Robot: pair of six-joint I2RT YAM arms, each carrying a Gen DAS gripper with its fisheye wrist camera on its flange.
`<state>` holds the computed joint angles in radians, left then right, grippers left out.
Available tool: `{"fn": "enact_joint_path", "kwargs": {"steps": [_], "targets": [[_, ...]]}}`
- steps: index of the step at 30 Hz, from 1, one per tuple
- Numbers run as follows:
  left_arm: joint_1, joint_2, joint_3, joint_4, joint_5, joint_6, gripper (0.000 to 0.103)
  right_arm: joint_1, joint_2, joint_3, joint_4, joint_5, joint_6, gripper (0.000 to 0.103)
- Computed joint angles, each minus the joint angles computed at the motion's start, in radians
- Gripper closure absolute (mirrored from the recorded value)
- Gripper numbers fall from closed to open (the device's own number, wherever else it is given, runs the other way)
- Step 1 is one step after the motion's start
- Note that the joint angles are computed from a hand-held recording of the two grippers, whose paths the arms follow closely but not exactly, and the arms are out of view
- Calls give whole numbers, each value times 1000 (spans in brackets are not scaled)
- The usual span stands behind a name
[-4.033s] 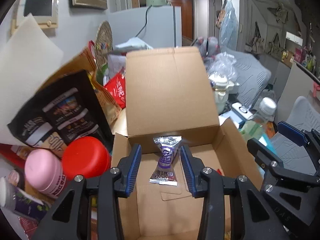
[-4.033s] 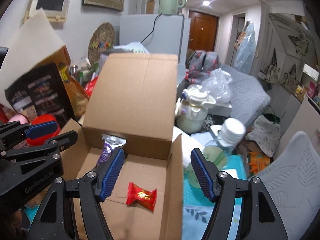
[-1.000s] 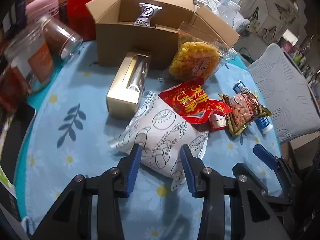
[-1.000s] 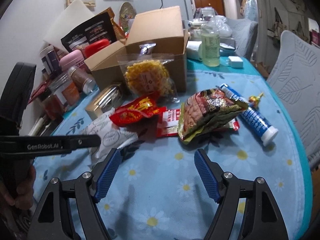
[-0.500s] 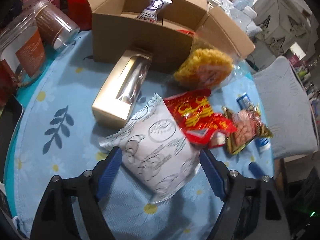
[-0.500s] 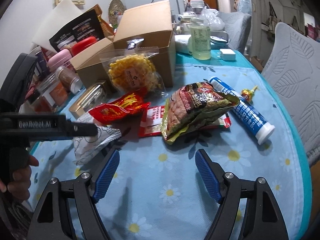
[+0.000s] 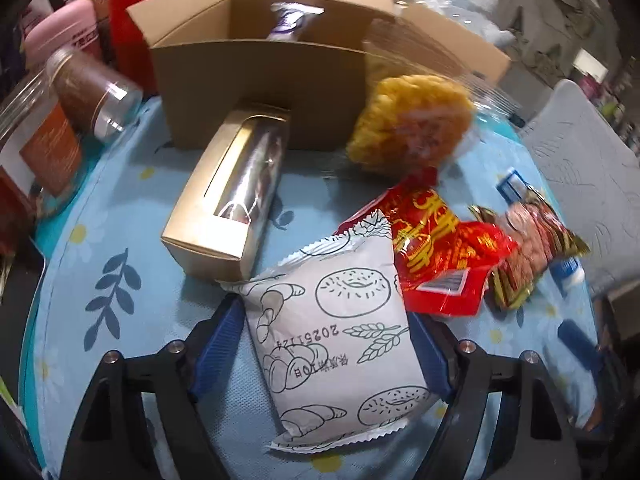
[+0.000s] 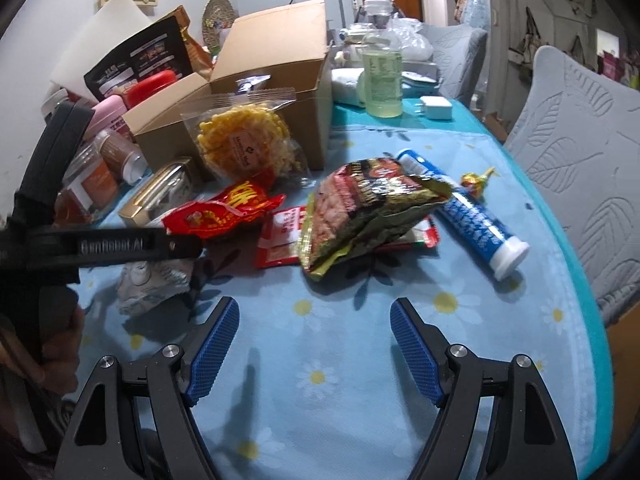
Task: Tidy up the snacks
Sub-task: 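Grasp the white printed bread bag with the left gripper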
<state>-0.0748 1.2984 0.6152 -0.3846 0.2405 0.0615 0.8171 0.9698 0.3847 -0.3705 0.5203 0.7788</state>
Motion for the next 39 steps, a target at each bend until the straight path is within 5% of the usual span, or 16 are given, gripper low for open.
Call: {"fn": "enact_joint_path", "kwargs": {"steps": [4, 14, 18, 23, 31, 33, 39], "targets": [[48, -77, -38, -18, 54, 37, 40, -10, -34, -10, -34, 7, 27, 24], [71, -238, -120, -57, 7, 135, 41, -13, -36, -9, -55, 0, 50, 24], [200, -292, -123, -97, 25, 236, 41, 2, 11, 11, -22, -3, 42, 24], [392, -193, -70, -139, 119, 343, 41, 22, 102, 59, 53, -17, -1, 24], [457, -140, -71, 26, 93, 359, 41, -22, 279, 195, 143, -47, -93, 24], [471, -117, -67, 52, 116, 367, 41, -41, 325, 224, 170, -41, -104, 15], [500, -16, -18, 55, 191, 391, 41, -85, 442, 316, 201, -73, -160, 10]]}}
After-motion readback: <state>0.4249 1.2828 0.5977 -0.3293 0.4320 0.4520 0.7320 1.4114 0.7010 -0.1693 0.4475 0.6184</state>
